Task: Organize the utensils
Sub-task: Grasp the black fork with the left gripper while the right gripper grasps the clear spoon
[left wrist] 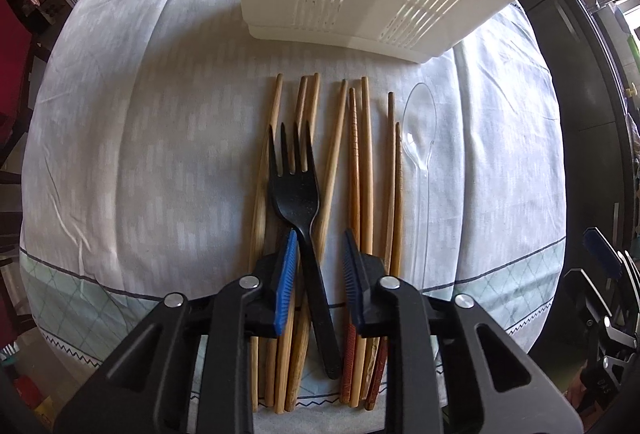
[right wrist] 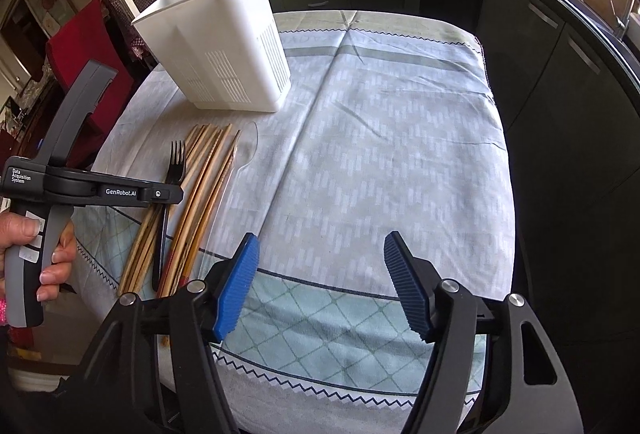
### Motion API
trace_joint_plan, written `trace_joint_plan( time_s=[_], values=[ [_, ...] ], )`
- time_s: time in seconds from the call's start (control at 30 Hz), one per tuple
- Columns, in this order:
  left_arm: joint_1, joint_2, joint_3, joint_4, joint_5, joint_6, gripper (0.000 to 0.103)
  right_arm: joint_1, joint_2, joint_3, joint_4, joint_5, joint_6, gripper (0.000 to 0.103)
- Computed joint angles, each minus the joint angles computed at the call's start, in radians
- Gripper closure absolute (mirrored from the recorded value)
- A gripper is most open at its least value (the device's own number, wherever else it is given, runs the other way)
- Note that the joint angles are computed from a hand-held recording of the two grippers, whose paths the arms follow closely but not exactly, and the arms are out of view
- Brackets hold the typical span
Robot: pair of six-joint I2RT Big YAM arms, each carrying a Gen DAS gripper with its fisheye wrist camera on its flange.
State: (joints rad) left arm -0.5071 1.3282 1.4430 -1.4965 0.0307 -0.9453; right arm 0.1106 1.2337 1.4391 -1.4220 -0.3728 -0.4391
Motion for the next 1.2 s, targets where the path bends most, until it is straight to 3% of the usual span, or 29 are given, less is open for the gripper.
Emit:
trace_joint_plan(
  time_s=[0.1,0.4,0.6,0.73,1.0,1.2],
  values=[
    [0.003,0.006,0.000,0.008,0.015,0.017,0.095,0.006,0.006,0.003,-0.005,0.004,0.004,0.043],
    [-0.012,-0.030,-0.025,0.048,-0.022,0.061,0.095,0.063,0.018,0.002,-0.010,0.040,0.029,0.043],
    [-0.002,-0.110,-0.057,0.083,-0.068,0.076,0.095,0.134,0.063,0.026,-0.018,0.079,0.072,0.046],
    [-0.005,-0.177,-0.074,0.106,-0.122,0.084,0.095,0.190,0.129,0.062,-0.040,0.090,0.125,0.059],
    [-0.047,-0.279,-0.085,0.128,-0.267,0.121,0.095,0.281,0.239,0.137,-0.079,0.128,0.216,0.076],
    [-0.042,-0.330,-0.104,0.137,-0.280,0.148,0.095,0.335,0.260,0.160,-0.089,0.172,0.259,0.082]
  ],
)
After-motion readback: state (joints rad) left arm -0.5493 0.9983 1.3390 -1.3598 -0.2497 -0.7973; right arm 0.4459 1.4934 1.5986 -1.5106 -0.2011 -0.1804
